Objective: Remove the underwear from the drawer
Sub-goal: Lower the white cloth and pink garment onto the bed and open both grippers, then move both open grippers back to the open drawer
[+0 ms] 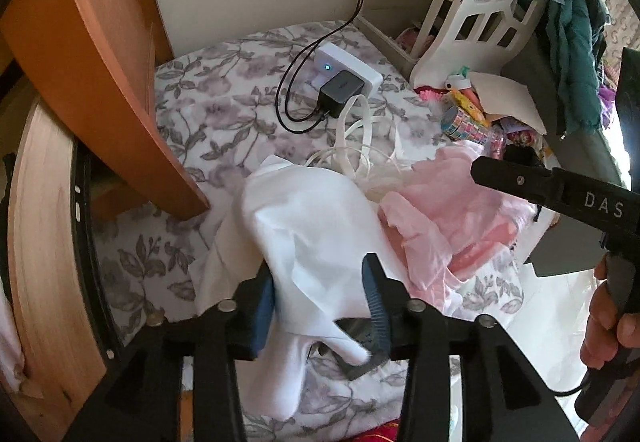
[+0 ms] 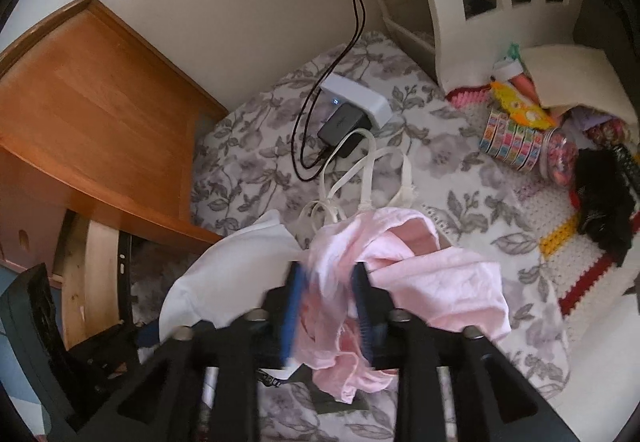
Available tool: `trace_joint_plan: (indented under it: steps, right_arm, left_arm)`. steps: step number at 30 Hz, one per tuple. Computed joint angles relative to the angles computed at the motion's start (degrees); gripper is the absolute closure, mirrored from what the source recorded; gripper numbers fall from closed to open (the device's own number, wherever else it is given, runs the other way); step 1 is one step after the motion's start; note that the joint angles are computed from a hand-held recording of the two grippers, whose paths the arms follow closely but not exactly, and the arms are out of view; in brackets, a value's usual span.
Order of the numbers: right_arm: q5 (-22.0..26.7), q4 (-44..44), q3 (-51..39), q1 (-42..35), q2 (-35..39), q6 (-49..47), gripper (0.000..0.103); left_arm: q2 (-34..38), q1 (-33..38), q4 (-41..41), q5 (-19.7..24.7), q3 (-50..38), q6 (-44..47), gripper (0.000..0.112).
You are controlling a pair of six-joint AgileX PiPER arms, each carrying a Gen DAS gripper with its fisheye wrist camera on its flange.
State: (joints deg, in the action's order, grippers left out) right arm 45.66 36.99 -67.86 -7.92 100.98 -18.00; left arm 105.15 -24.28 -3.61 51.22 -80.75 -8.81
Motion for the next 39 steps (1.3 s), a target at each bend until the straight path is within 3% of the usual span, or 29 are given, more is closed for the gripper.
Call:
trace_joint_plan:
  steps: [5,10,13,16,19,23,34,39]
  right_arm:
    - [-0.8,-3.81,2.95,0.17,-4.31,1.38,0.053]
    - [-1.46,-7.74,6.63,0.05,-8.91,3.69,0.038]
    - [-1.16,-10.36,8.73,-0.09,-11.26,4.94,0.031]
    - [-1.2,-11.89,11.39,-0.31,-13.82,4.89,0.025]
    - [-1.95,-12.62,14.38,-0.28,-16.2,5.66,0.014]
    - [-1.71,-13.02,16.72,0.27,-18.42,6.6,0.003]
    - [0.34,-19.68,17.75,5.66,-28.31,16.15,0.0]
    - [2.39,-25.05,15.69,11.12,-32.28,23.11,0.0]
  left_arm:
    - [-2.76,-0.49,-1.44,-0.21,1.97,0.25,0.048]
    - [-6.1,-1.5,-2.16,-1.4,4.19,-0.36,0.04]
    - [-8.3,-2.04,-2.82,-1.99,5.56,-0.23,0.028]
    - [-10.83,-1.83,-3.91,-2.83,7.64,-0.51,0.026]
    - [-13.39,-1.65,-4.22,-3.47,9.77,-1.03,0.017]
    - [-17.37,-1.53,-4.86,-3.87,12.27,-0.45,0.016]
    - [-29.2,-0.31,-9.92,-2.18,13.86,5.38,0.013]
    - [-35.66,5.51,-13.0,-0.43,15.07,8.93,0.012]
